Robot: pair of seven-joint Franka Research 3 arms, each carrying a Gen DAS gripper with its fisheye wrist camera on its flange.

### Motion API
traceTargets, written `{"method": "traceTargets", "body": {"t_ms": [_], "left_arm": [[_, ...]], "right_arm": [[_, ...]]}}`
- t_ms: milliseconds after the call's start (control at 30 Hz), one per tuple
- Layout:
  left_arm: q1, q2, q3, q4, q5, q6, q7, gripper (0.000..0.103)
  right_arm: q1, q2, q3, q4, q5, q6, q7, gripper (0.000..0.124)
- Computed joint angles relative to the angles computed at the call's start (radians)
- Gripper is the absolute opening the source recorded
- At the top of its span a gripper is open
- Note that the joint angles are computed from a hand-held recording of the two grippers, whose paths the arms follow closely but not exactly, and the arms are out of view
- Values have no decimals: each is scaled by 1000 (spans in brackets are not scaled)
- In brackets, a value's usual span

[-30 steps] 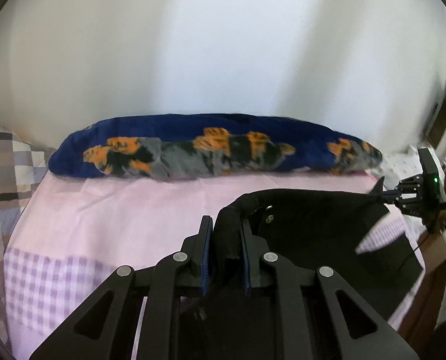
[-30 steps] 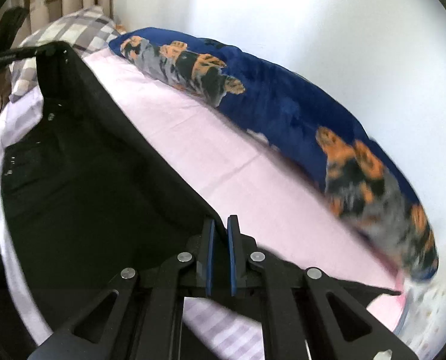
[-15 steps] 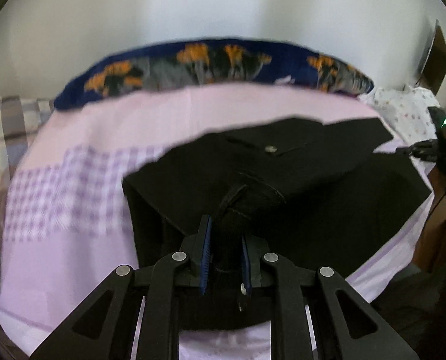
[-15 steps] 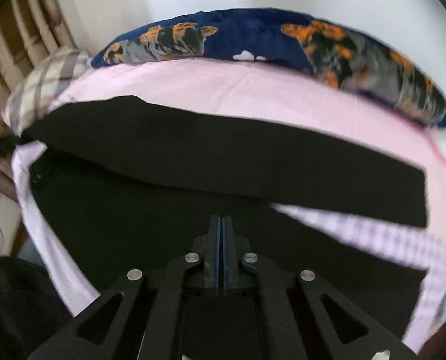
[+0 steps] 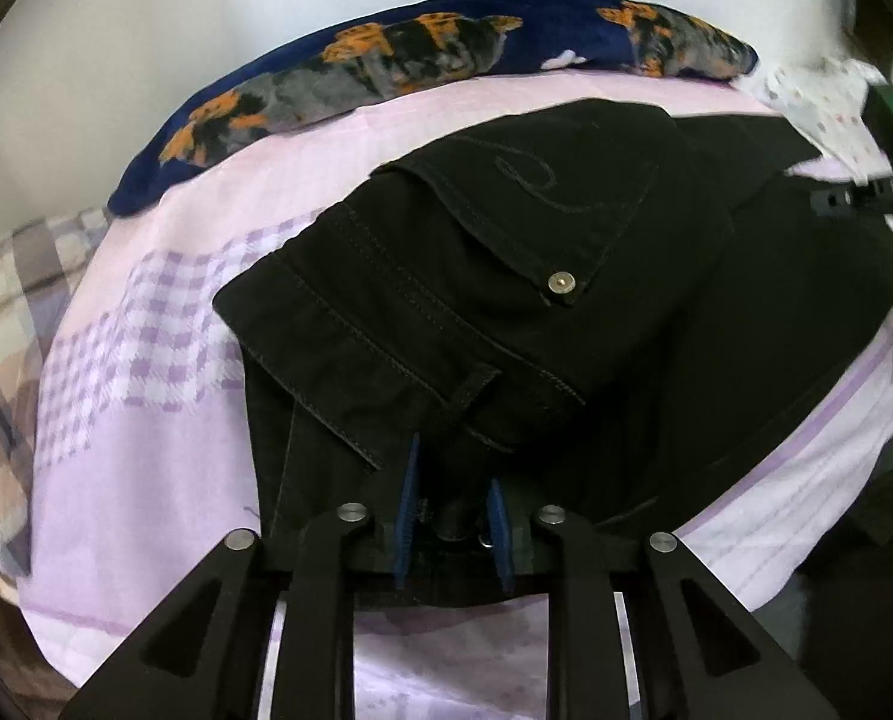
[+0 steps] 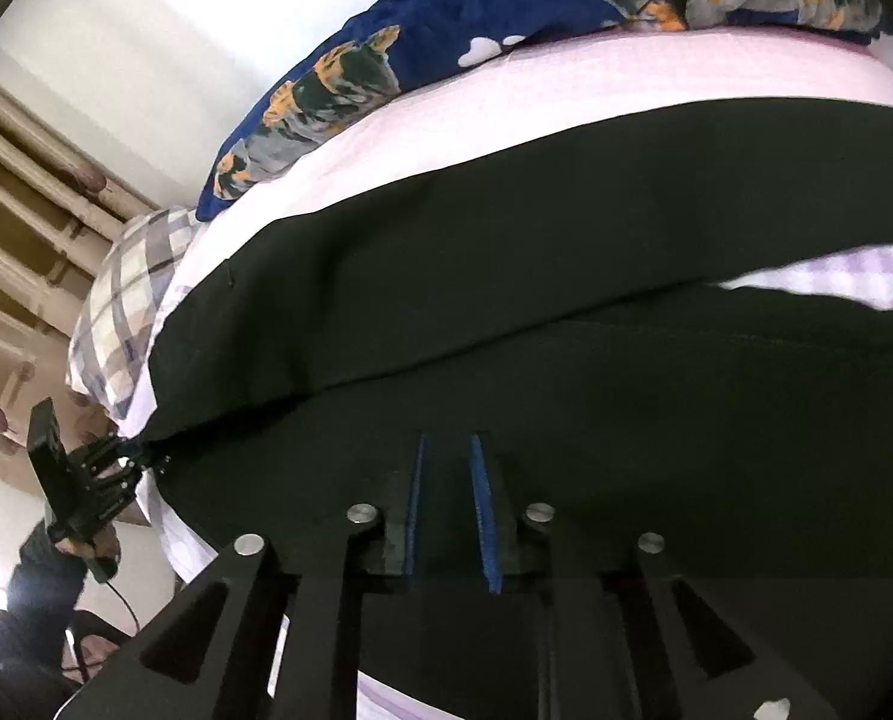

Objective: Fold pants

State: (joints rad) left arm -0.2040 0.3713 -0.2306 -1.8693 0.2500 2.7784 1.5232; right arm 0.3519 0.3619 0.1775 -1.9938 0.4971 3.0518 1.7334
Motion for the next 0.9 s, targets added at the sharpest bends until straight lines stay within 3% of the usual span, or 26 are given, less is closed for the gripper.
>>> {"method": "traceTargets", "body": {"t_ms": [67, 100, 133, 267, 400, 500, 567, 667, 767, 900], "left_arm": [[19, -5, -19, 4, -46, -23, 3, 34], [27, -10, -23, 4, -72, -43, -4, 52], [36, -18, -29, -3, -99, -50, -11, 63], [108, -78, -79, -79, -292, -4, -18, 64], [267, -131, -245, -134, -791, 30, 186, 63], [301, -125, -288, -115, -1034, -18, 278, 64], [283, -104, -282, -90, -1096, -55, 270, 63], [242, -63, -266, -57, -1161, -62, 257, 63], [189, -14, -233, -19, -1201, -25, 224, 63], [165, 41, -226, 21, -1257, 31, 191, 63]], "right_arm": [[12, 9, -5, 9, -4, 14, 9, 25], [16, 10, -6, 9, -5, 23, 12, 29], [15, 13, -3, 11, -4, 28, 12, 30], [0, 25, 23, 23, 15, 40, 3, 35], [-24, 34, 58, 25, 41, 56, -18, 35], [-59, 45, 105, 31, 76, 75, -47, 36], [-101, 52, 159, 31, 114, 94, -81, 37], [-119, 61, 190, 36, 142, 109, -106, 38], [-113, 65, 191, 37, 151, 118, -109, 39], [-157, 76, 248, 35, 178, 145, -138, 40]]}}
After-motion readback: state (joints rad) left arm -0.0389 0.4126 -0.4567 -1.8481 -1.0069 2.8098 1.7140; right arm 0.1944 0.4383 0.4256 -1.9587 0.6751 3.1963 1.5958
